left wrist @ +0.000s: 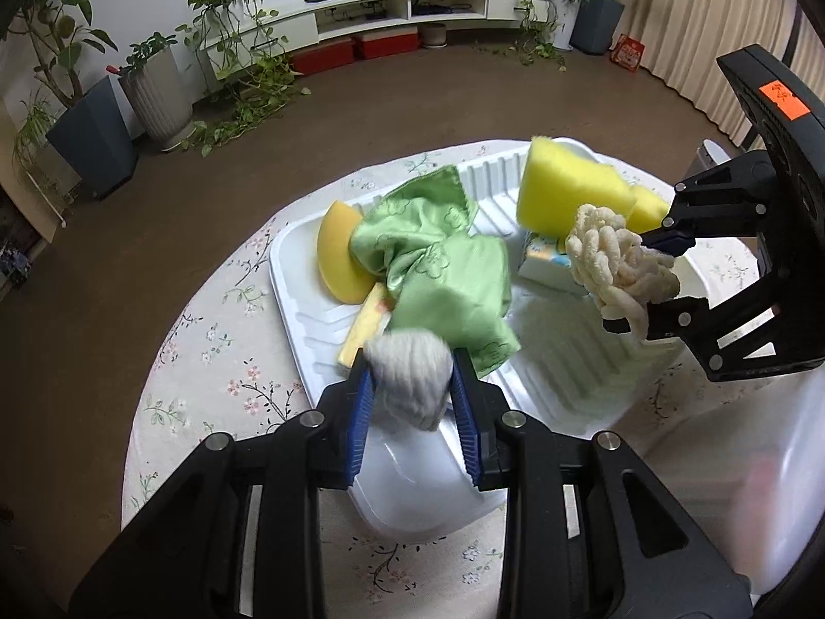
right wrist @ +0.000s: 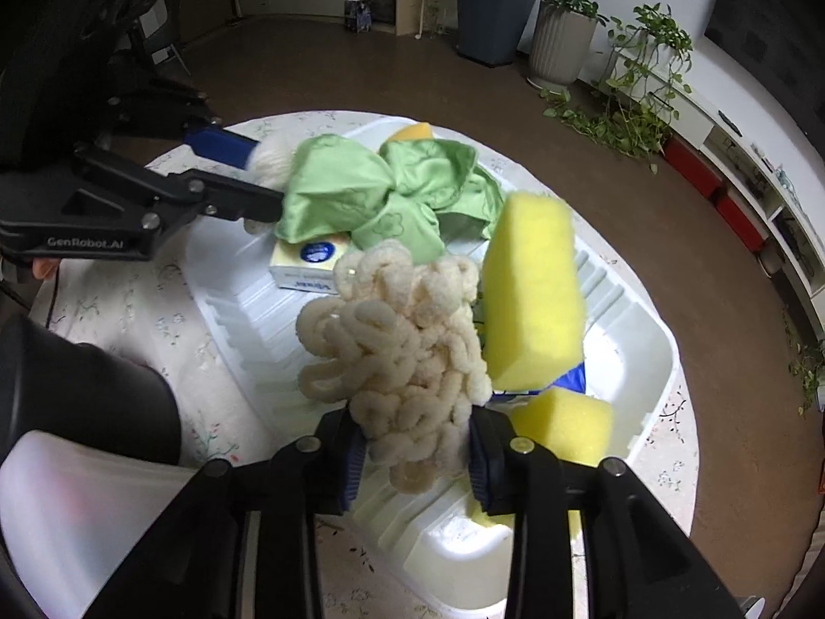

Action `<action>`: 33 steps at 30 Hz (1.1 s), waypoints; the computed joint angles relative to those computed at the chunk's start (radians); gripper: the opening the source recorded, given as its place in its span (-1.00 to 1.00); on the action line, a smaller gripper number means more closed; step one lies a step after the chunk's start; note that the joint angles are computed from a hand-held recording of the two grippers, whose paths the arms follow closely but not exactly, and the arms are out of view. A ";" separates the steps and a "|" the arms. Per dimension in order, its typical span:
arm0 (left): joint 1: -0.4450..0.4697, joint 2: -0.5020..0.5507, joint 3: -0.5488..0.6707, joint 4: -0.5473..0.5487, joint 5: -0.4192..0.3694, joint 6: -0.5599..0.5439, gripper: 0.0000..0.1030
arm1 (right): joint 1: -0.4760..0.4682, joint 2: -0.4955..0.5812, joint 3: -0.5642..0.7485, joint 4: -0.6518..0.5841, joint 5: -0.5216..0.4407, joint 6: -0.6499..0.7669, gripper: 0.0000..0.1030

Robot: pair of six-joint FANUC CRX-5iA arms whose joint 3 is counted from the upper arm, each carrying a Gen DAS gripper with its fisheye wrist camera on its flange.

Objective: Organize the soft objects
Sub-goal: 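Open both tools to release the scrubber and grey pad into the tray, then move both open tools back to the table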

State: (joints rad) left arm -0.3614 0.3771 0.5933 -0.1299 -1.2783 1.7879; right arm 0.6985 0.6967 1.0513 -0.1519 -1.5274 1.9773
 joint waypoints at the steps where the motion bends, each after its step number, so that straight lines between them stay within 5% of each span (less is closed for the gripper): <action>1: 0.003 0.000 -0.005 0.003 0.003 0.005 -0.38 | 0.001 0.000 -0.005 0.003 0.005 -0.004 -0.24; 4: 0.013 -0.011 -0.029 0.006 0.024 0.021 -0.12 | 0.001 -0.018 -0.048 0.022 0.040 -0.010 -0.02; 9: 0.034 -0.048 -0.081 0.035 0.068 0.045 0.01 | -0.016 -0.025 -0.044 -0.005 0.049 -0.030 0.37; 20: 0.057 -0.185 -0.214 0.072 0.140 0.082 0.02 | -0.105 -0.124 -0.099 -0.090 0.101 -0.051 0.50; 28: -0.084 -0.404 -0.373 -0.034 0.139 0.234 0.22 | -0.231 -0.468 -0.468 -0.215 0.275 -0.068 0.65; 33: -0.279 -0.460 -0.412 -0.105 0.087 0.395 0.30 | -0.218 -0.734 -0.784 -0.242 0.358 -0.144 0.72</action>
State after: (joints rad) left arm -0.6402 -0.0828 0.1810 -0.2346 -1.1911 2.1826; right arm 0.4809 -0.0370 0.2672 -0.3943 -1.1696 1.8330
